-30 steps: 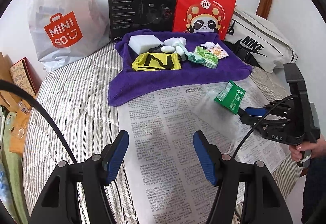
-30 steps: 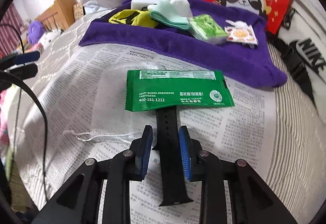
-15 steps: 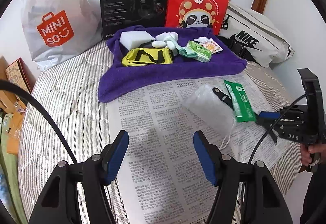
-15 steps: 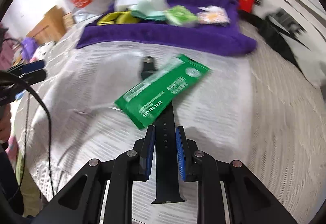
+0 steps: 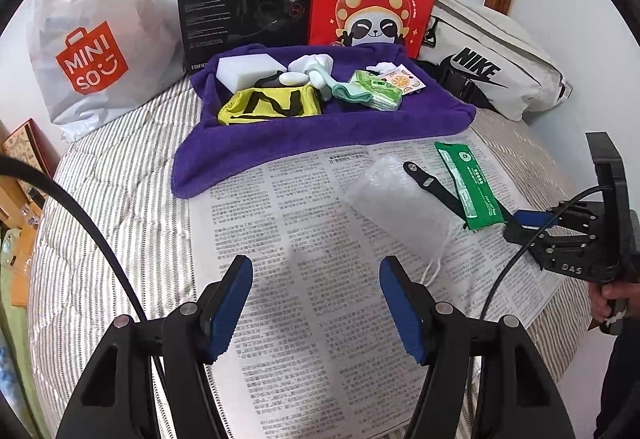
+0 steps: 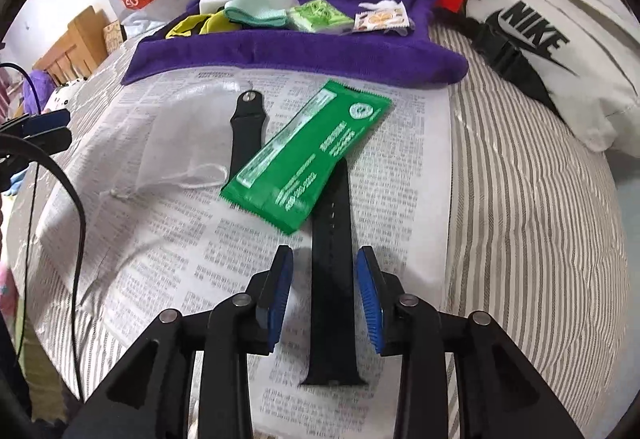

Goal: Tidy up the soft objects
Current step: 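Lift the black watch strap with the right tool, then grasp the white mesh bag with the left tool while the right tool holds the strap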

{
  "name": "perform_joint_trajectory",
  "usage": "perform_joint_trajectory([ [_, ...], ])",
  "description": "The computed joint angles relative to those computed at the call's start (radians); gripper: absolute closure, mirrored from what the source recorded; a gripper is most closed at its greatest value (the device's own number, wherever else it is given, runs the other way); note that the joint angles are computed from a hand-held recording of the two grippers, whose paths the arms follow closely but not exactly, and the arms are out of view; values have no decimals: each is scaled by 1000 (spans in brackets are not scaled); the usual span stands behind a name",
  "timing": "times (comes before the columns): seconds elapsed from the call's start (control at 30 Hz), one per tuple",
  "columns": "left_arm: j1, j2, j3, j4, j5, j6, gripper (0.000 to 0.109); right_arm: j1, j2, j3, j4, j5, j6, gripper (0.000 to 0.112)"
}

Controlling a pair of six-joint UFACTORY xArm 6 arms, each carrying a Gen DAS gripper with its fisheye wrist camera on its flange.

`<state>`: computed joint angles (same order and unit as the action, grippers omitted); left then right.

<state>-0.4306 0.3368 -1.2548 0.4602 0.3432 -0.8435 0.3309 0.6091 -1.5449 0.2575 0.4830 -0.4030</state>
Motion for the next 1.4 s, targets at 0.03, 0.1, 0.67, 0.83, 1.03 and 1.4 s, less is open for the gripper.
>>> perform_joint_trajectory([
  [0.03,-2,4,-5,-7,-2,2,44,3,5,-2,-13,-13,3,80],
  [0.1,-9,12,-14,-23,-9,13,44,5,13,-16,-35,-8,19,88],
  [0.67,-57,134,-206,-171,69,212,44,-22,-125,93,211,27,-139,92],
  [0.83,-64,194,-286,-286,69,321,41,-46,-94,41,181,11,-83,92],
  [1.03,-69,294,-406,-392,102,434,36,-86,-40,-21,122,24,-1,92],
  [1.4,-95,443,-568,-174,192,408,18,-92,-32,-18,251,72,-118,92],
])
